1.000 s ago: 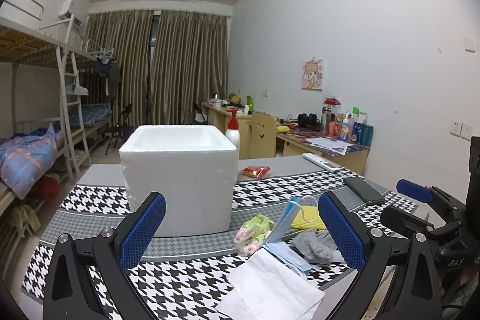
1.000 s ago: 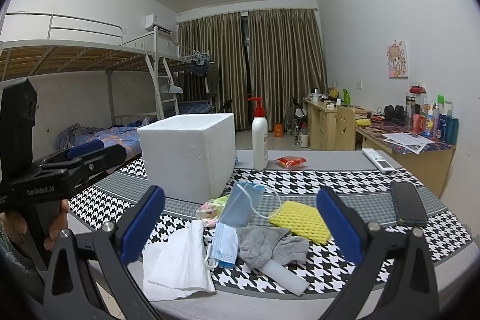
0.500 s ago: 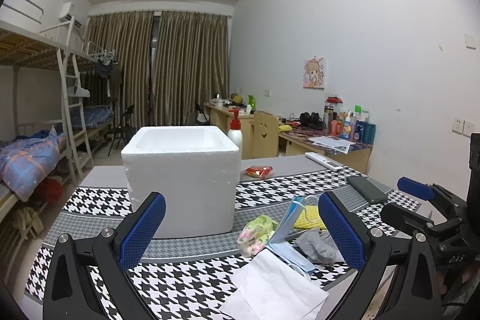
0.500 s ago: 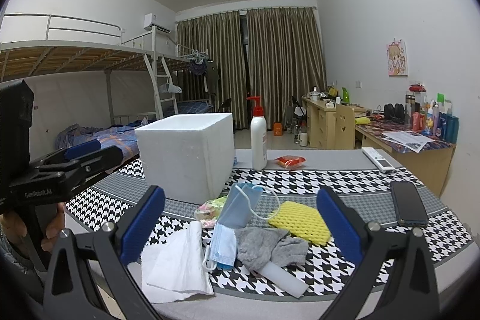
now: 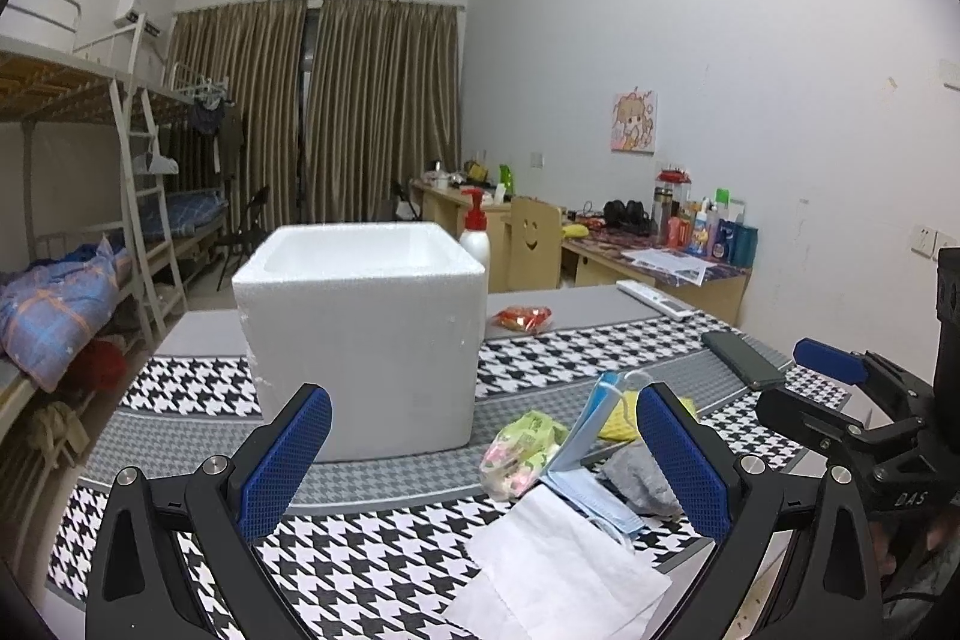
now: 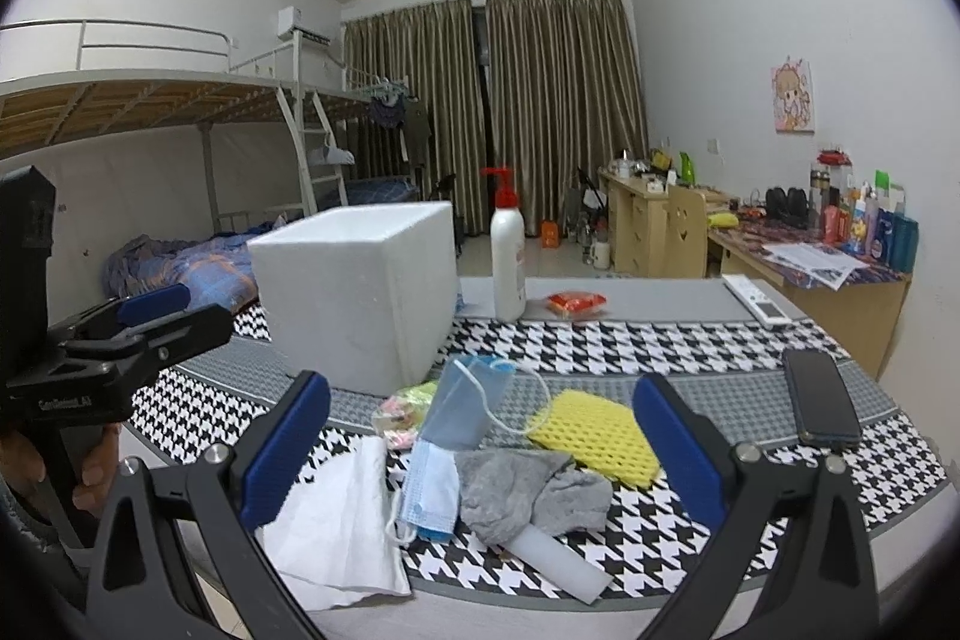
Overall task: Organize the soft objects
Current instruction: 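Move the left tool toward the blue mask while the right tool approaches the yellow mesh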
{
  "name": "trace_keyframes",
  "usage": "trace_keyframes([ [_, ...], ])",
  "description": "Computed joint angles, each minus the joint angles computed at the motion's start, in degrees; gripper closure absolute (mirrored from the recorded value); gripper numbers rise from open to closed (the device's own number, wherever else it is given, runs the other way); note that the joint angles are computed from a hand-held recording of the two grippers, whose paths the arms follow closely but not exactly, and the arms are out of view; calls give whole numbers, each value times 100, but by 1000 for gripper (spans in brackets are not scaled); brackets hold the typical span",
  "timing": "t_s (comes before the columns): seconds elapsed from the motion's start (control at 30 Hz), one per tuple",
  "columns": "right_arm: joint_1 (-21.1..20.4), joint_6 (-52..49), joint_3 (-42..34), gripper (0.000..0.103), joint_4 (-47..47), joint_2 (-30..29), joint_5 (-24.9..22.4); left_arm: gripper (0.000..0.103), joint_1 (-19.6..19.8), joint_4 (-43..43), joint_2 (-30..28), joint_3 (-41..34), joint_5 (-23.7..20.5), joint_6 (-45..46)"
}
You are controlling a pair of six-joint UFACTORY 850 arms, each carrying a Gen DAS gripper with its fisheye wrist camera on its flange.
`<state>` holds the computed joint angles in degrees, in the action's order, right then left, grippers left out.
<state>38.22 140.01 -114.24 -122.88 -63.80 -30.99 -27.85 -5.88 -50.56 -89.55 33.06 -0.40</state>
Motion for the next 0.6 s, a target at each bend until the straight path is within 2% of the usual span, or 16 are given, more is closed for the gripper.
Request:
trace_keyframes([
  [0.6,-178,-1233,-692,1,1477,-405,426,1,-22,428,-364,-533,-763,-285],
])
